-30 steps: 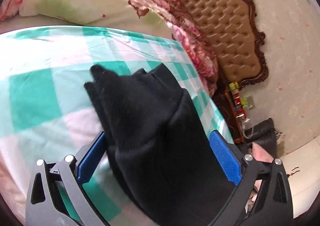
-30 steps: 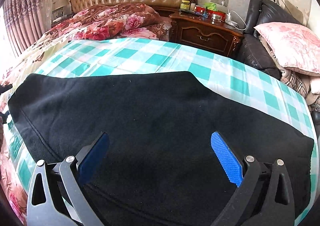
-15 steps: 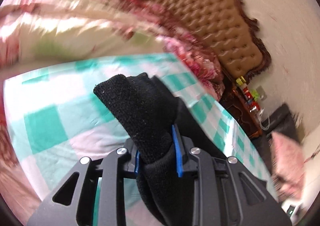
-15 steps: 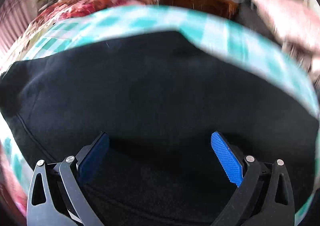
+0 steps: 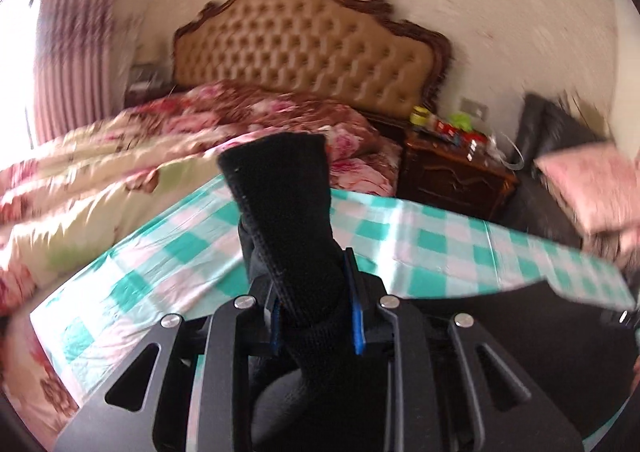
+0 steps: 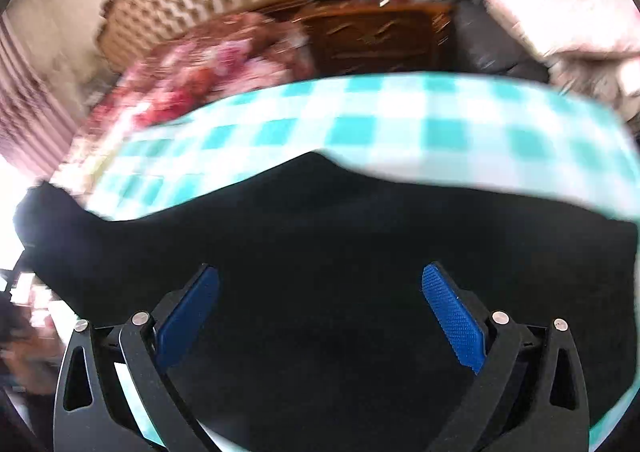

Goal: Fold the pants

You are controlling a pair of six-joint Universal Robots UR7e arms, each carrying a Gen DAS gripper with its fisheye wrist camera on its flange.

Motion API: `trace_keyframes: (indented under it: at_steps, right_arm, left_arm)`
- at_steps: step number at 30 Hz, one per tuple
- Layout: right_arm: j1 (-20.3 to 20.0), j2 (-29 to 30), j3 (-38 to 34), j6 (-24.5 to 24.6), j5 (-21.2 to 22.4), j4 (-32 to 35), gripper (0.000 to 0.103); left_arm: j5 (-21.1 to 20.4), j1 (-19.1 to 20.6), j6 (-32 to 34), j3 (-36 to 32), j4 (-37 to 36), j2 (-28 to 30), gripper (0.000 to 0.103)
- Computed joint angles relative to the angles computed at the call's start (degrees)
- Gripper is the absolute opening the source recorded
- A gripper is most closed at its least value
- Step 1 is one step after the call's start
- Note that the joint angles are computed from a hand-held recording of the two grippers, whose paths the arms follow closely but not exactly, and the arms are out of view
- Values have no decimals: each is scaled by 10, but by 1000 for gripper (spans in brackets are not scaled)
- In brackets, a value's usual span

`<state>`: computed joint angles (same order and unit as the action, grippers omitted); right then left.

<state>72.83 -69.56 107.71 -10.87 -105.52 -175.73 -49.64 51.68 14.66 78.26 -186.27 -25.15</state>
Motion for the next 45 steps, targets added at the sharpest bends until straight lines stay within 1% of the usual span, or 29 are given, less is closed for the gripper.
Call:
trace_keyframes:
  at_steps: [1,2,4,5,8,10,12,13,14,16,17,19,21,23,26,27,28,29,30,31,33,35,36,37,39,40,41,42,45]
  right_arm:
    - [-8,-6,-2,14,32,30,98]
    - [-12,-9,-3,23,50,45,98]
    - [-27,-13,-4,41,118,73,98]
    - [-33,-11,-9,61,157,89,98]
    - [-33,4,-38,104,216,136,98]
    - [-18,16,-58,116,230,161,99]
    - [0,36,-90,123,248,190,99]
    - [10,49,-111,124,260,214,99]
    - [16,58,-129,123,265,240,99]
    - [37,94,-190,115,261,334,99]
    - [42,109,-211,112,258,367,99]
    - [54,147,-262,125,241,437,99]
    - [58,179,-306,127,246,498,99]
    - [60,207,-342,124,247,539,99]
    - [70,246,-389,120,215,573,99]
    - [72,253,-395,113,212,571,92]
    - [72,257,-396,106,209,568,77]
    - [74,260,-398,106,201,565,70]
    - [75,262,-394,100,187,551,50]
    - [76,263,-389,93,175,541,34]
    - [76,259,-369,82,165,505,28]
    - [81,248,-344,53,154,456,25]
    - [82,246,-340,45,155,444,23]
    - [84,239,-330,36,157,428,22]
    - [90,221,-309,15,158,402,21]
    - [96,215,-304,5,160,390,20]
    - [105,206,-299,-2,161,380,20]
    - [112,201,-297,-7,160,372,20]
    - [131,184,-288,-23,152,358,20]
  left_arm:
    - [4,-7,14,3,-9,9,24]
    - [8,-11,22,4,-13,15,24]
    - [19,-19,42,4,-28,29,23]
    - [27,-25,58,5,-45,39,23]
    - [60,-40,128,-7,-98,75,23]
    - [87,-51,192,-15,-149,103,23]
    - [111,-60,302,-38,-224,148,24]
    - [115,-62,338,-46,-242,163,24]
    - [117,-64,364,-50,-255,174,23]
    - [113,-67,431,-57,-291,196,24]
    - [108,-68,465,-58,-307,207,23]
    - [99,-70,498,-52,-325,217,23]
    - [84,-70,539,-42,-350,225,23]
    - [71,-69,576,-33,-373,231,23]
    - [54,-66,619,-18,-400,235,24]
    - [49,-65,632,-14,-408,236,24]
    - [45,-63,647,-13,-415,238,24]
    - [43,-62,671,-13,-433,243,27]
    - [35,-61,682,-7,-444,242,29]
    - [28,-61,685,4,-453,236,33]
    - [29,-64,686,19,-479,228,78]
    - [32,-67,653,55,-505,204,93]
    - [51,-67,620,68,-504,191,95]
    - [83,-65,566,82,-492,175,96]
    - [124,-56,494,94,-464,155,96]
    - [144,-50,463,95,-447,149,96]
    - [161,-43,415,102,-406,137,96]
    - [163,-38,366,115,-360,123,96]
    - [138,-30,251,129,-237,95,96]
